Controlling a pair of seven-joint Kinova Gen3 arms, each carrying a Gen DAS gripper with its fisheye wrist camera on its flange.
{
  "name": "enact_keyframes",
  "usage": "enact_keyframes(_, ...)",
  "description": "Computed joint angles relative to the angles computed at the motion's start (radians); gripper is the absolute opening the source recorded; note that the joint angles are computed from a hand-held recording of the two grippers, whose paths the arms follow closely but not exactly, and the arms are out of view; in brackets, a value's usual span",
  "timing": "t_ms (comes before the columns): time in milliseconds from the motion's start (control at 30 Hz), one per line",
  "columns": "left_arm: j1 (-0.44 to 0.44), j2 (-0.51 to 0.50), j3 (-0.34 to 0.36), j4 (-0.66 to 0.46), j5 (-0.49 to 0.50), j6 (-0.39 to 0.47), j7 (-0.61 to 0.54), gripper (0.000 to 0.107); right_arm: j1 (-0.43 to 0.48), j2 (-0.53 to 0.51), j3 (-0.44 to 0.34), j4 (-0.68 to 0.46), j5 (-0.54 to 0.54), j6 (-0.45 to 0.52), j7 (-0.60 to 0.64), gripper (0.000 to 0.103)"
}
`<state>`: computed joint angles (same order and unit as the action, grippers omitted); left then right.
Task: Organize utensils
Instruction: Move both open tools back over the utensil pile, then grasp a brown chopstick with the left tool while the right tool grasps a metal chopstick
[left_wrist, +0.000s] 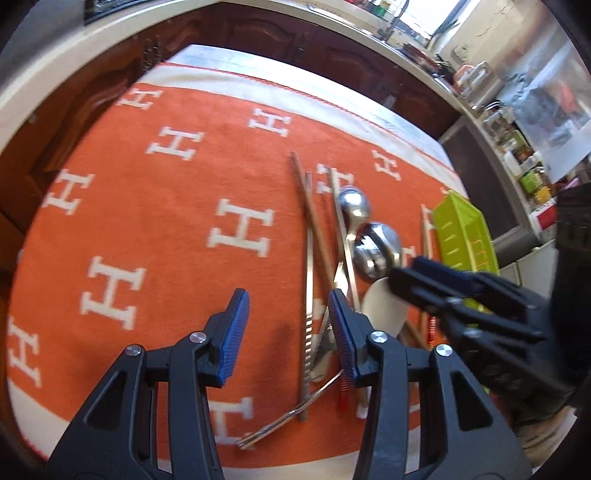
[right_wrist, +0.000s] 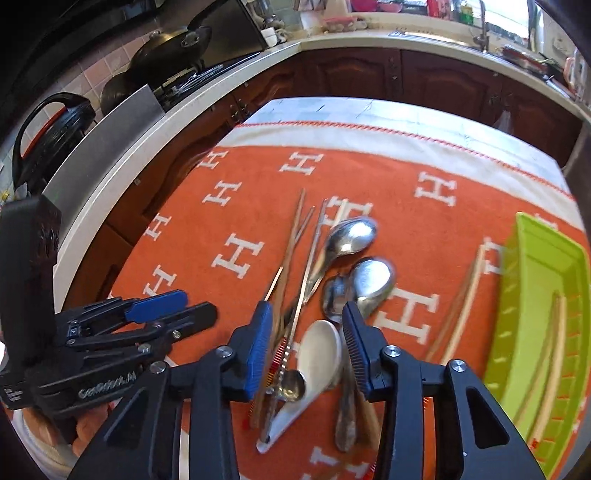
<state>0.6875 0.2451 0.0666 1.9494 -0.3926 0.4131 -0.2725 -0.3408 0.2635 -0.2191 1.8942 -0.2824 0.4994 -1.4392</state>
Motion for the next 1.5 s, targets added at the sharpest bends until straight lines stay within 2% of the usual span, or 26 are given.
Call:
enact_keyframes(67,-0.035,0.014,0.023,-0.007,0.037,-0.016,-0.046,0.028,0.011,0.032,-0.015,-0.015,-0.02,-0.002,0.025,0.029)
enact_keyframes(133,-0.042,0.024,0.023,-0.016,0.059,-0.017,-0.072,0.024,0.006,0.073,-0.016,-0.039,-0.021,0.001,0.026,0.025)
enact_keyframes(400,-0.043,0.025,0.005,-0.017,0.119,-0.033,-0.123,0.022,-0.026,0.163,-0.002,-0.107,0.019,0.044,-0.015,0.017)
enact_keyframes(467,-0.059,0.024,0.016,-0.015,0.141,-0.039,-0.143,0.022,-0.026,0.184,-0.006,-0.124,0.024,0.058,-0.017,0.012)
enact_keyframes(600,-0.054,0.027,0.013,-0.027,0.151,-0.041,-0.165,0.021,-0.011,0.183,-0.022,-0.113,0.011,0.039,-0.012,0.006)
enact_keyframes(767,-0.076,0.041,0.037,-0.057,0.189,-0.041,-0.232,0.02,0.099,0.159,-0.098,-0.073,-0.109,0.006,0.083,0.006)
enact_keyframes(967,-0.059,0.062,0.024,-0.085,0.216,-0.011,-0.249,0.02,0.224,0.119,-0.143,-0.021,-0.287,0.015,0.216,0.006)
enact_keyframes(1167,-0.006,0.021,-0.032,-0.056,0.143,0.051,-0.12,0.02,0.277,0.065,-0.133,0.036,-0.433,0.023,0.35,0.006)
enact_keyframes(1267,-0.022,0.02,-0.022,-0.046,0.125,0.078,-0.063,0.02,0.285,0.045,-0.119,0.058,-0.496,0.029,0.412,0.006)
enact_keyframes(1367,-0.058,0.037,0.005,-0.062,0.144,0.093,-0.063,0.02,0.284,0.025,-0.096,0.071,-0.543,0.043,0.459,0.006)
enact_keyframes(1500,-0.036,0.092,-0.007,-0.137,0.117,0.162,-0.015,0.021,0.284,-0.006,-0.063,0.095,-0.604,0.065,0.52,0.006)
